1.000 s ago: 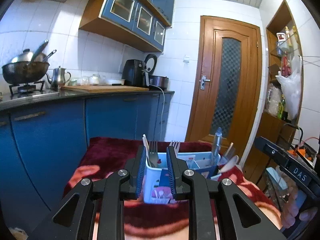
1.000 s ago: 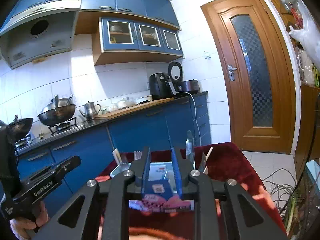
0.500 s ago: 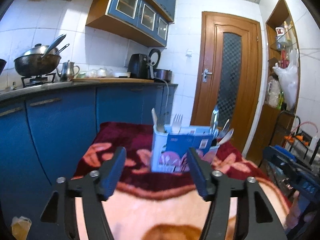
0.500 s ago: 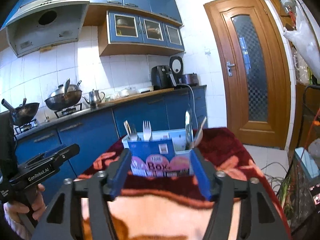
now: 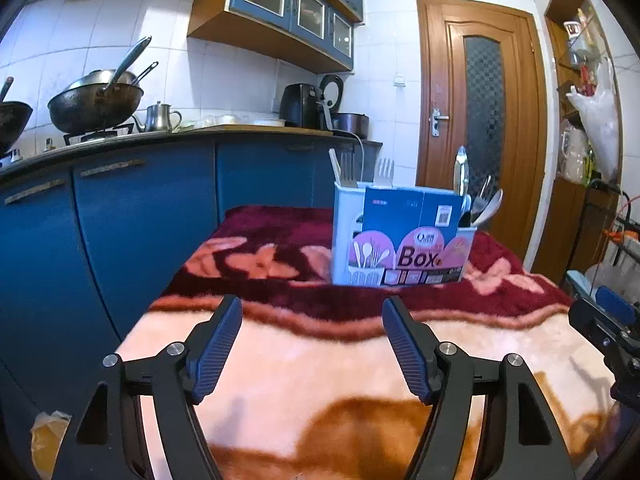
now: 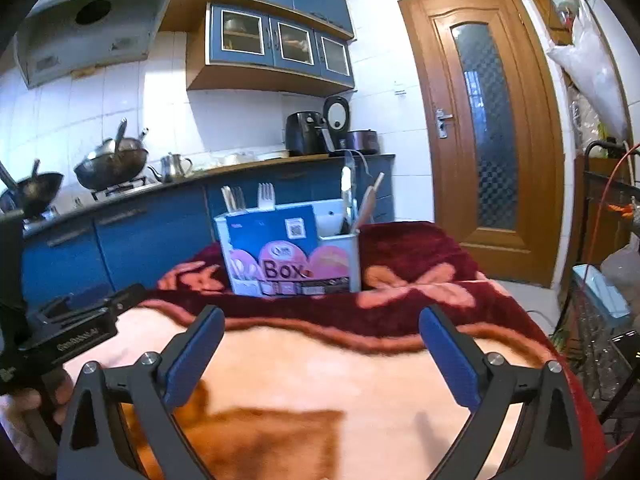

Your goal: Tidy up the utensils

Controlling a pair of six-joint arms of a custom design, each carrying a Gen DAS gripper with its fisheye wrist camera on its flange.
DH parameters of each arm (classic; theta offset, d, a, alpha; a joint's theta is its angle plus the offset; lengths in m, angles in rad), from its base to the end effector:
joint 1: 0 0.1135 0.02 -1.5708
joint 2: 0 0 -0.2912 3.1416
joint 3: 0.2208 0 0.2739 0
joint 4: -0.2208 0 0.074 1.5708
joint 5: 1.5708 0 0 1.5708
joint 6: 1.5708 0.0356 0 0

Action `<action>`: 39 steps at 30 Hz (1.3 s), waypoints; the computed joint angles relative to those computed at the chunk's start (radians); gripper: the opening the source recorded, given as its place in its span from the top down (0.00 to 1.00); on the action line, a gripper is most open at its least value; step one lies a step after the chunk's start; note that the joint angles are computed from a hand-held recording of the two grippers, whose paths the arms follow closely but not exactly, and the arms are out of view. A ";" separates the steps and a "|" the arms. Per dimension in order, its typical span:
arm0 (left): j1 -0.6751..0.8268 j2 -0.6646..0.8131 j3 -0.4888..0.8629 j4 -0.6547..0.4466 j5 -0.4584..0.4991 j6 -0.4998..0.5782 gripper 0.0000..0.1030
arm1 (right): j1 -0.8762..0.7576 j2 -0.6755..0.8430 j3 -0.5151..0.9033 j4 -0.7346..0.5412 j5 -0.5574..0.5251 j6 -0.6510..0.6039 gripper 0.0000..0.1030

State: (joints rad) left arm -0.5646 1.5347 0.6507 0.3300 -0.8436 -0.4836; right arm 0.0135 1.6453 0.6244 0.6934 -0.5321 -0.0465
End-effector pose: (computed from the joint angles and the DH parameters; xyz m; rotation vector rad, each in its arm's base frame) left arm 0.2748 -0.1425 0.1845 -0.3927 1.8932 0.2056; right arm 0.3313 0.0225 0.1737 -0.4153 1.8329 0.4808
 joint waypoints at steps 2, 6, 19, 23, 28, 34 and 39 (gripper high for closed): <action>-0.003 0.019 -0.002 0.018 -0.012 0.008 0.28 | 0.002 0.023 -0.004 0.033 0.016 0.001 0.02; -0.001 0.037 -0.013 0.061 -0.017 0.016 0.28 | 0.003 0.060 0.007 0.048 0.036 0.010 0.00; -0.005 0.054 -0.009 0.064 -0.025 0.013 0.28 | -0.007 0.062 0.016 0.021 0.021 0.026 0.00; -0.006 0.054 -0.009 0.063 -0.026 0.010 0.28 | -0.007 0.061 0.026 -0.003 0.025 0.029 0.00; -0.006 0.055 -0.010 0.066 -0.028 0.009 0.28 | -0.006 0.064 0.030 -0.007 0.029 0.026 0.00; -0.006 0.055 -0.010 0.066 -0.028 0.010 0.28 | -0.005 0.068 0.034 -0.008 0.031 0.026 0.00; -0.006 0.055 -0.010 0.065 -0.027 0.009 0.28 | -0.005 0.070 0.036 -0.010 0.030 0.026 0.00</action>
